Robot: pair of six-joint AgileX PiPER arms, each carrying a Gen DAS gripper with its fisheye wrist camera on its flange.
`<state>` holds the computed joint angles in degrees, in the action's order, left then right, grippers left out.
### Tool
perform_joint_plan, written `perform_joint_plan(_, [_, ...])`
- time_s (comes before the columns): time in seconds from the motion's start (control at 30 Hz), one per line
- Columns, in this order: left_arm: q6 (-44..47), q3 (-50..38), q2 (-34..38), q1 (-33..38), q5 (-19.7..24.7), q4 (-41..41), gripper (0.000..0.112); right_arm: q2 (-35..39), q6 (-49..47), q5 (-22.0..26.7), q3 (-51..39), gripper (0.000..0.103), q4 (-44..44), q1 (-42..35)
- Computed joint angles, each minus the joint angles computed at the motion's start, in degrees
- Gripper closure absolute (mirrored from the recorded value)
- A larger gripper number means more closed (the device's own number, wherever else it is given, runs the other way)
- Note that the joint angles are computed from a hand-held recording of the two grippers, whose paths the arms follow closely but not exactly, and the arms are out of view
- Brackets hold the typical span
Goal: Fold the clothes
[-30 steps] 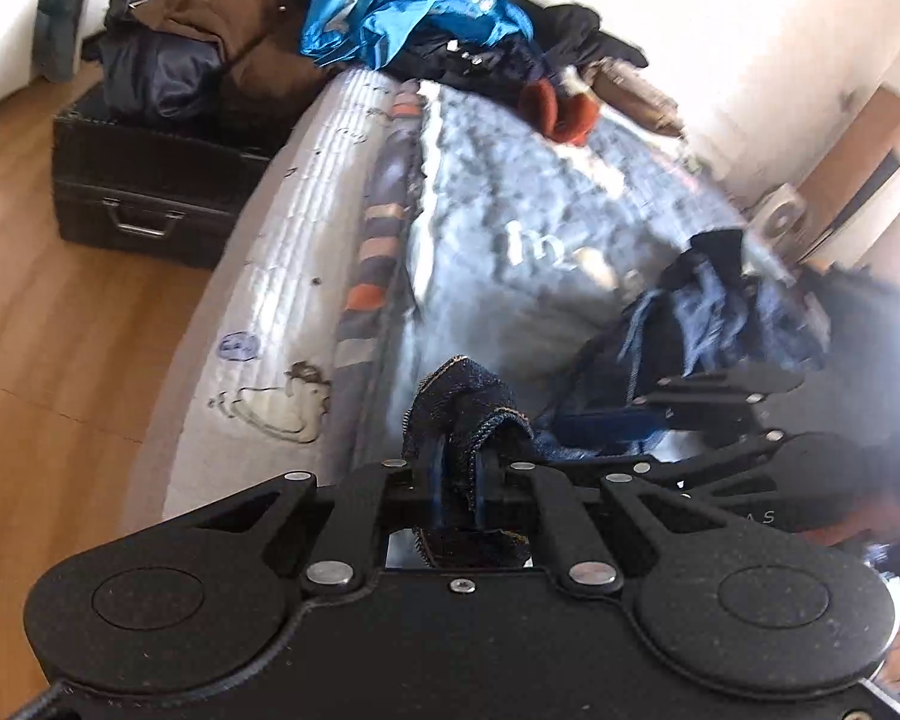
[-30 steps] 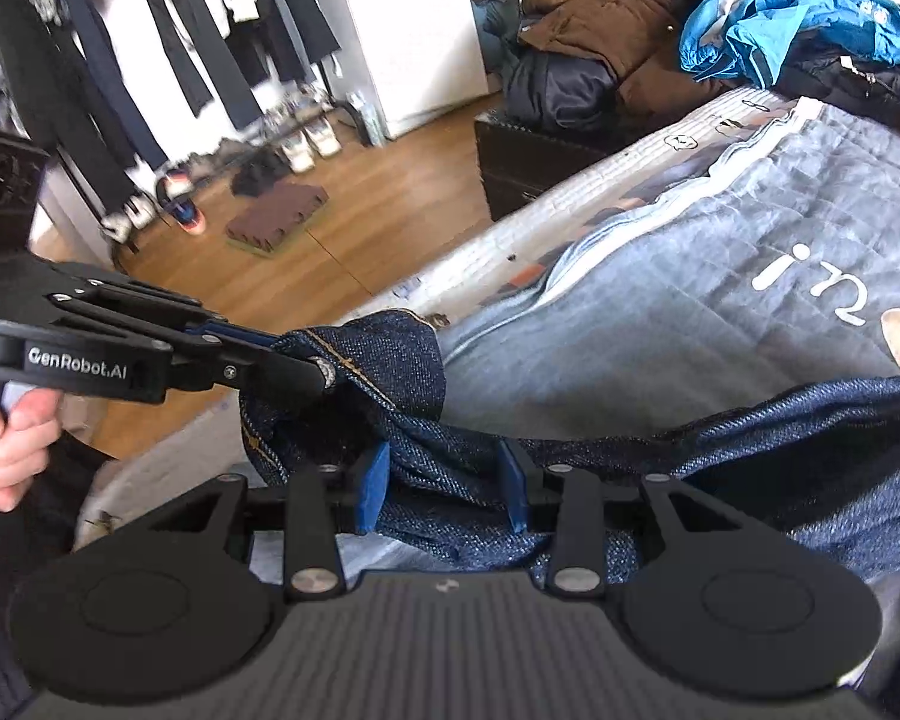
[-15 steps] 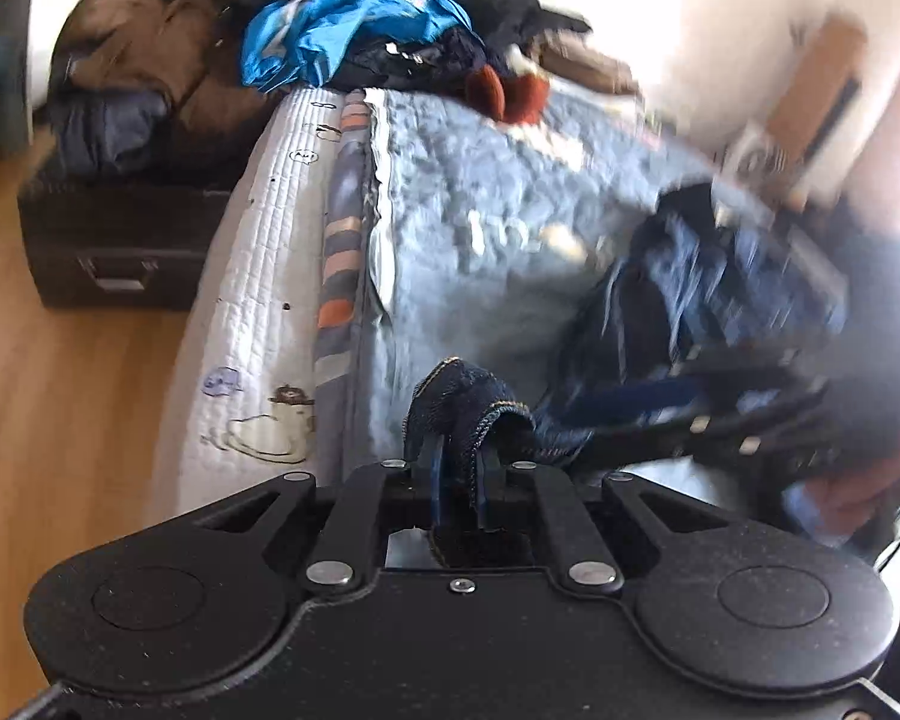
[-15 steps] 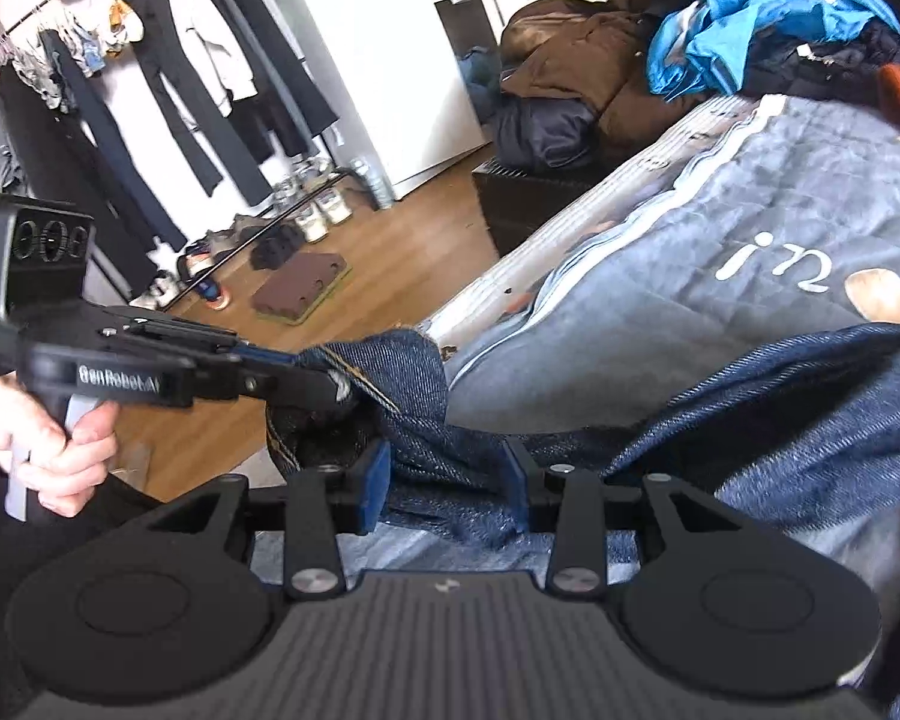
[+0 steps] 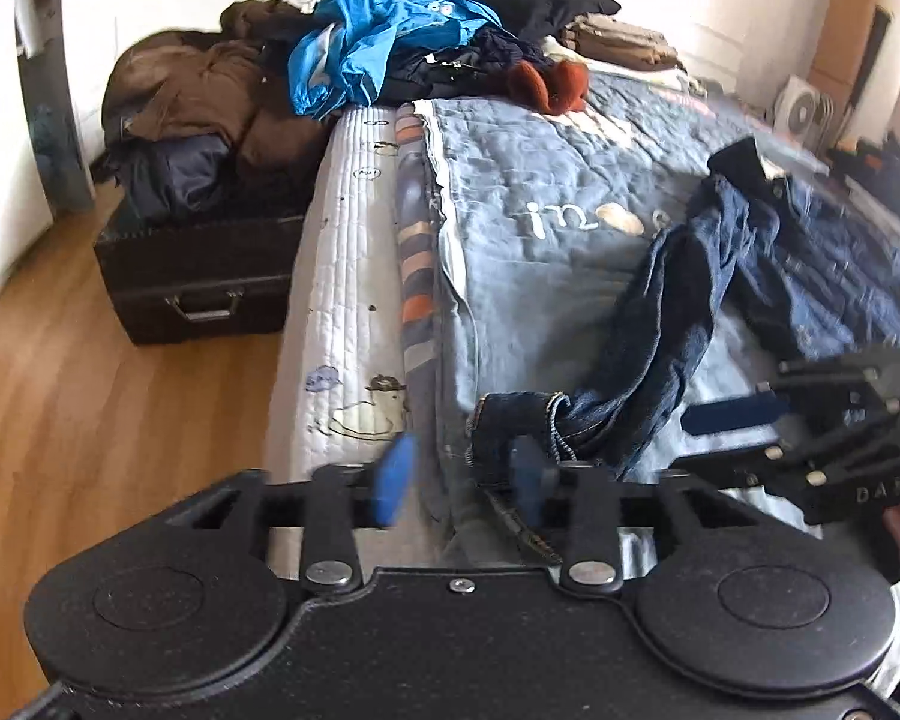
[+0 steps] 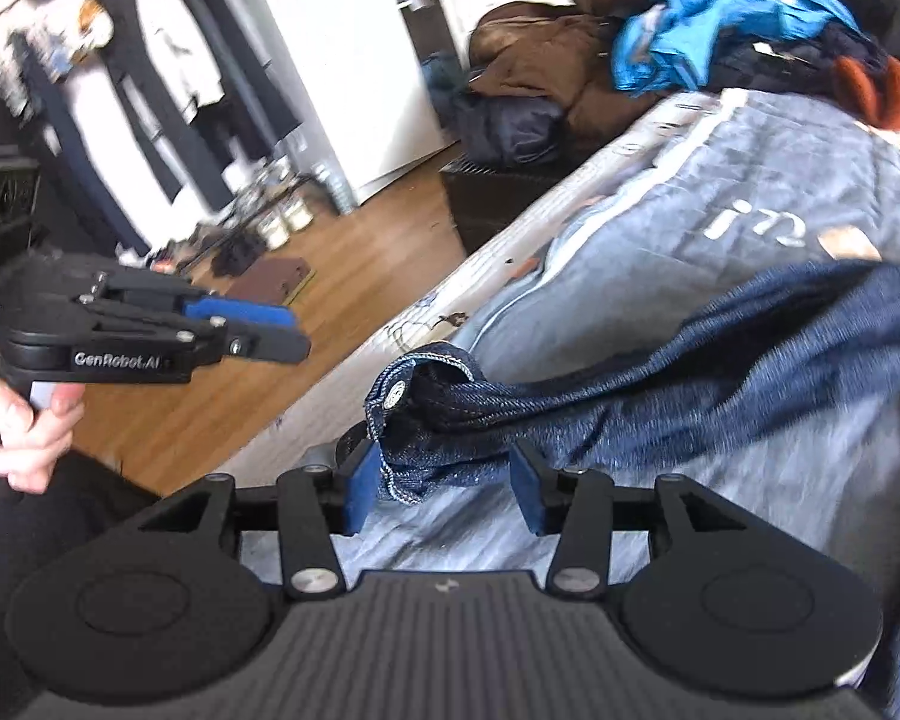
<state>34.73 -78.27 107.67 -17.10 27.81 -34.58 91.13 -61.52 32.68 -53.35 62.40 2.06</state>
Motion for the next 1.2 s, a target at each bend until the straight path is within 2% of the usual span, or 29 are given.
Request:
perform_joint_plan(0.07, [3.0, -1.5, 1.9, 1.1, 2.0, -5.9, 0.063, -1.9, -2.3, -1.4, 3.0, 0.056, 4.8, -0.1])
perform_joint_plan(0.2, [0.4, -7.3, 8.1, 1.5, 3.2, -5.1, 0.063, -6.4, -5.2, -2.9, 8.1, 0.056, 10.9, -1.0])
perform_joint_plan(0.37, [2.1, -14.1, 15.1, 6.2, 11.5, -15.2, 0.065, -11.5, -6.2, -2.8, 12.7, 0.056, 14.4, -3.3])
perform_joint_plan(0.47, [4.1, -15.9, 17.2, 7.5, 16.6, -18.3, 0.065, -12.8, -1.1, -4.1, 12.9, 0.056, 10.6, -3.3])
perform_joint_plan(0.6, [4.7, -15.6, 16.9, 6.5, 15.7, -17.6, 0.067, -14.0, 3.9, -5.5, 12.5, 0.056, 6.6, -2.1])
perform_joint_plan(0.7, [8.0, -15.5, 16.2, 5.2, 15.5, -17.9, 0.081, -14.9, 3.0, -5.3, 12.7, 0.056, 8.1, -1.6])
perform_joint_plan(0.77, [10.6, -15.1, 15.5, 3.7, 14.5, -17.1, 0.081, -15.4, 2.4, -5.2, 13.0, 0.056, 9.1, -1.3])
perform_joint_plan(0.87, [8.5, -16.9, 16.5, 2.2, 14.1, -12.8, 0.080, -15.6, 2.0, -5.1, 13.2, 0.055, 10.2, -0.9])
perform_joint_plan(0.93, [6.7, -18.2, 17.8, 2.4, 14.8, -11.9, 0.067, -15.8, 1.8, -5.0, 13.4, 0.055, 10.7, -0.8])
perform_joint_plan(1.0, [4.8, -20.6, 19.6, 3.3, 17.4, -12.2, 0.061, -16.2, 2.3, -5.2, 13.6, 0.055, 10.5, -0.5])
perform_joint_plan(1.1, [5.7, -23.3, 22.2, 5.2, 22.6, -17.2, 0.064, -16.5, 2.9, -4.9, 13.8, 0.055, 10.0, -0.5])
perform_joint_plan(1.2, [12.3, -18.7, 18.7, 3.8, 18.8, -18.3, 0.076, -16.9, 3.1, -4.9, 14.1, 0.055, 10.1, -0.5])
